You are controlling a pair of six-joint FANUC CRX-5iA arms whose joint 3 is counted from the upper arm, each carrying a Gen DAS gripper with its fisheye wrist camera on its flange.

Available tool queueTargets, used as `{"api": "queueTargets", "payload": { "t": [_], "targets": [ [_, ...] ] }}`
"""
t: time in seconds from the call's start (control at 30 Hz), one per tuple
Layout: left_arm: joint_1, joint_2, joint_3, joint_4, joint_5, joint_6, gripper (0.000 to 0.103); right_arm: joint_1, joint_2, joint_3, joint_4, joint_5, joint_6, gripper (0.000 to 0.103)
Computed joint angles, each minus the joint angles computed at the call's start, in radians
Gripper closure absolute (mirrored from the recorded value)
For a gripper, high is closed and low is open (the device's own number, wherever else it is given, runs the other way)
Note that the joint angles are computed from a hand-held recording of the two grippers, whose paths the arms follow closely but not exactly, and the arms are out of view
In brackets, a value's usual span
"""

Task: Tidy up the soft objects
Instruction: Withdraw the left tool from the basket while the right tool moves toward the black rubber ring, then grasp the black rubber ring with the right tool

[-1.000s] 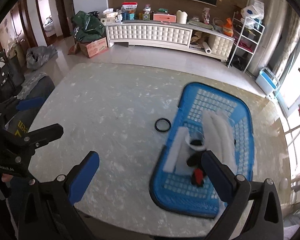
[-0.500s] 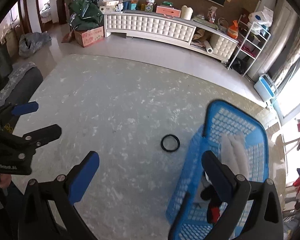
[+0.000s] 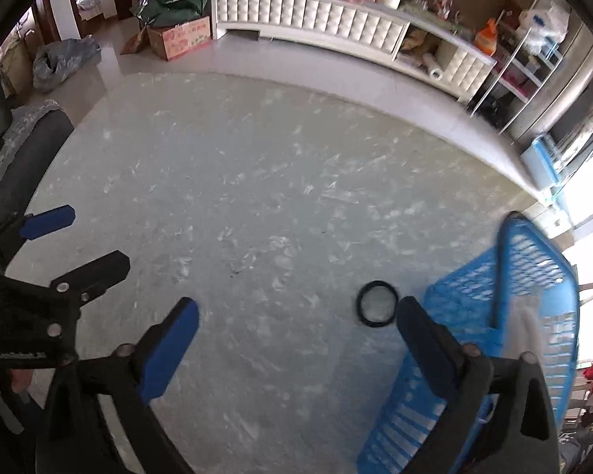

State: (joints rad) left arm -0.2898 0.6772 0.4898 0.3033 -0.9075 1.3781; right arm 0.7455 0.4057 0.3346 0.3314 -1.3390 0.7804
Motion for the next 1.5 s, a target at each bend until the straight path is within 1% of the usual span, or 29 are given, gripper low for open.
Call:
{"api": "queueTargets", "payload": {
  "t": [0.03, 0.13, 0.23, 0.3, 0.37, 0.53, 0.63, 0.7, 0.83, 0.93, 1.0, 1.13, 1.2, 1.3, 1.37, 1.5],
  "targets": [
    [-0.001, 0.012, 0.010, 0.002, -0.004, 0.010, 0.000, -0.012, 0.012, 0.013, -0.026, -0.007, 0.004, 0.010],
    [-0.006, 0.031, 0.022, 0.011, 0.000, 0.021, 0.000, -0.032, 0.033, 0.020, -0.054, -0.011, -0.037, 0.011],
    [-0.010, 0.031, 0.012, 0.032, 0.034, 0.011, 0.000, -0.060, 0.049, 0.027, -0.091, -0.008, -0.104, 0.011],
    [-0.016, 0.042, 0.027, 0.027, 0.039, 0.013, 0.000, -0.077, 0.052, 0.025, -0.117, 0.004, -0.137, 0.011],
    [-0.022, 0.059, 0.057, -0.002, 0.024, 0.035, 0.000, -0.084, 0.069, 0.034, -0.114, 0.002, -0.162, 0.011],
    [-0.020, 0.101, 0.110, 0.025, -0.020, 0.033, 0.000, -0.109, 0.082, 0.045, -0.149, 0.003, -0.167, 0.016],
    [-0.018, 0.104, 0.108, 0.061, -0.029, 0.007, 0.000, -0.120, 0.090, 0.054, -0.164, -0.001, -0.165, 0.022],
    [-0.019, 0.108, 0.113, 0.060, -0.039, 0.004, 0.000, -0.126, 0.092, 0.053, -0.179, -0.002, -0.162, 0.030],
    [-0.018, 0.122, 0.128, 0.077, -0.066, 0.001, 0.000, -0.132, 0.092, 0.045, -0.199, 0.002, -0.160, 0.042],
    [-0.016, 0.129, 0.132, 0.104, -0.078, -0.012, 0.000, -0.119, 0.094, 0.039, -0.168, -0.004, -0.166, 0.055],
    [-0.014, 0.126, 0.123, 0.120, -0.078, -0.019, 0.000, -0.113, 0.090, 0.028, -0.157, 0.000, -0.165, 0.068],
    [-0.008, 0.131, 0.125, 0.139, -0.092, -0.019, 0.000, -0.099, 0.074, -0.008, -0.137, 0.023, -0.154, 0.076],
    [-0.007, 0.135, 0.126, 0.154, -0.101, -0.024, 0.000, -0.093, 0.076, -0.014, -0.132, 0.036, -0.148, 0.086],
    [-0.004, 0.128, 0.118, 0.151, -0.095, -0.025, 0.000, -0.082, 0.084, -0.001, -0.135, 0.022, -0.143, 0.098],
    [-0.002, 0.121, 0.106, 0.155, -0.088, -0.028, 0.000, -0.069, 0.094, 0.009, -0.127, 0.014, -0.147, 0.098],
    [0.003, 0.115, 0.094, 0.160, -0.086, -0.032, 0.000, -0.057, 0.083, -0.011, -0.132, 0.026, -0.158, 0.099]
  ]
}}
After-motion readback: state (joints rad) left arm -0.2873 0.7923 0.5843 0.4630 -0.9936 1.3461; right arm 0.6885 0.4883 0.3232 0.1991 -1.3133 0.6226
